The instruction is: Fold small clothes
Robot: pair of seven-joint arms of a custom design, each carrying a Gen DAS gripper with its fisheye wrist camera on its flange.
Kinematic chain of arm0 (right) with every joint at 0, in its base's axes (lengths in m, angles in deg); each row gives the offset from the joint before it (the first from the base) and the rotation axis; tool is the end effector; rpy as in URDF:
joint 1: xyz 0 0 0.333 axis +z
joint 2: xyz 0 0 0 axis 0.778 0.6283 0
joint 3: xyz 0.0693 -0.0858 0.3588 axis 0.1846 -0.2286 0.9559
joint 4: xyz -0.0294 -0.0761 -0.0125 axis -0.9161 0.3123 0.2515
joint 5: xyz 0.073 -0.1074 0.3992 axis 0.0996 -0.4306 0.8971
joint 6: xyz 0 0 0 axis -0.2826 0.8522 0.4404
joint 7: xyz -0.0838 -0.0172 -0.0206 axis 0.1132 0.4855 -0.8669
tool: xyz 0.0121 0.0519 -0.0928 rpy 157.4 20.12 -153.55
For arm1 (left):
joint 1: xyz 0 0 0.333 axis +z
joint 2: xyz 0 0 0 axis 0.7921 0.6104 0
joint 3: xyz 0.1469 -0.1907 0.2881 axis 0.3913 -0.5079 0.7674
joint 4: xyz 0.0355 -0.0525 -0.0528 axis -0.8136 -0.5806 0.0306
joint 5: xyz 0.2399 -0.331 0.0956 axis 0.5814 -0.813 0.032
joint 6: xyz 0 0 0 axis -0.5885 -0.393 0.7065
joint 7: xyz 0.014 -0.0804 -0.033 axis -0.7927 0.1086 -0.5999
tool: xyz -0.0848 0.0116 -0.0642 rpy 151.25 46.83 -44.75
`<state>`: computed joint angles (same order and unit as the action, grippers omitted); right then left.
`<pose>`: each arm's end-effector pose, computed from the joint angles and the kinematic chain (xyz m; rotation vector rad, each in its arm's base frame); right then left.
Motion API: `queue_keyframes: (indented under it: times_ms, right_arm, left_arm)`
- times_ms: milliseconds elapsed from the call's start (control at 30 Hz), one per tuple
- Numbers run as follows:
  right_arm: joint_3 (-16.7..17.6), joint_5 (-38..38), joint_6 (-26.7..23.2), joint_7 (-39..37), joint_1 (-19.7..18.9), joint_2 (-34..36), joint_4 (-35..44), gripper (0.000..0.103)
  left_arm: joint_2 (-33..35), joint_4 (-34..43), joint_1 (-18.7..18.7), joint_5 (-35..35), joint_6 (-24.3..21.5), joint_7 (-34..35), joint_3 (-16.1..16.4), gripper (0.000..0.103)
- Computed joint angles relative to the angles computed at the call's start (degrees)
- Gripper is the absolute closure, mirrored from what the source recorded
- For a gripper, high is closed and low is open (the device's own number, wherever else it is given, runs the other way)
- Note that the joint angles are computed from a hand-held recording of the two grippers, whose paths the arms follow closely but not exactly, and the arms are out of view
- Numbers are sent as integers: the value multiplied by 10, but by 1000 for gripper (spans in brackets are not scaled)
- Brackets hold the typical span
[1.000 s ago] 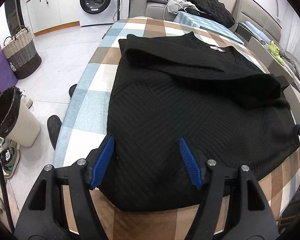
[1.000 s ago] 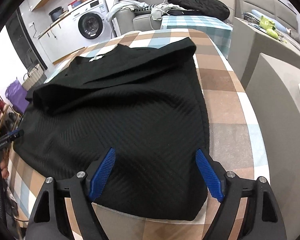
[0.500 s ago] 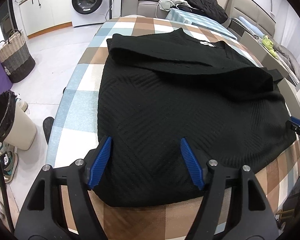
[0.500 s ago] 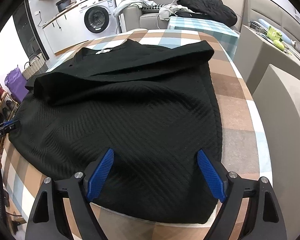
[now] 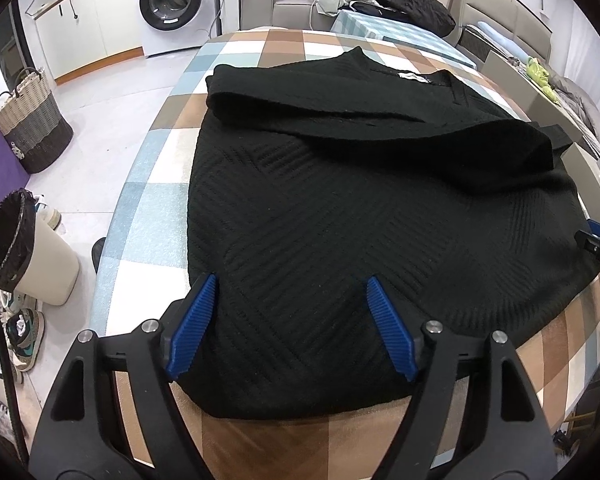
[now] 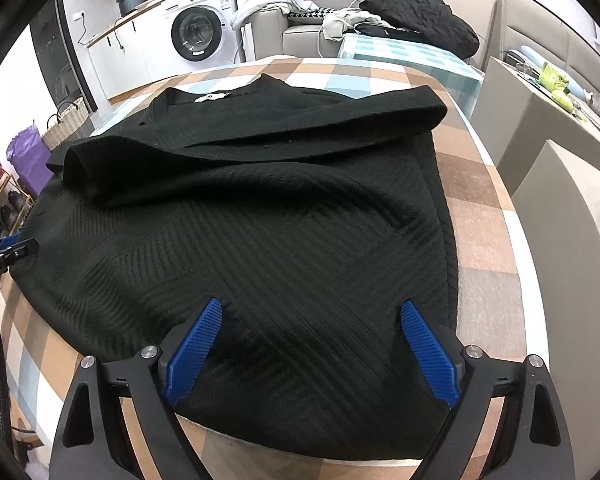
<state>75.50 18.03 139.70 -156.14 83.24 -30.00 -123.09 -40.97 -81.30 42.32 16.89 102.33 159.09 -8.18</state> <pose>0.3291 0.3562 0.4606 -1.3848 2.4189 -0.6274 0.5434 -0.1894 0.4642 -1.4063 2.4610 -0.7699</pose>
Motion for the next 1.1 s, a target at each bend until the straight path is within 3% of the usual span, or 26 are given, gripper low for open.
queue_keyframes:
  times_ms: [367,633,933,1100]
  right_arm:
    - [-5,-3,-20,-6,0,29,21,7]
    - [-6,-7,-45,-17,7,34,33,7]
    - [-3,-21,-42,8,10,40,30,8]
    - [-5,-19,-26,19,11,33,19,8]
  left_arm:
    - [10,6,-2,34,15,-41,-3,28]
    - [8,11,-5,12,15,-17,-4,28]
    - [17,0,-10,49,55,-50,-9,28]
    - [12,-8,-10,49,64,-42,-9,46]
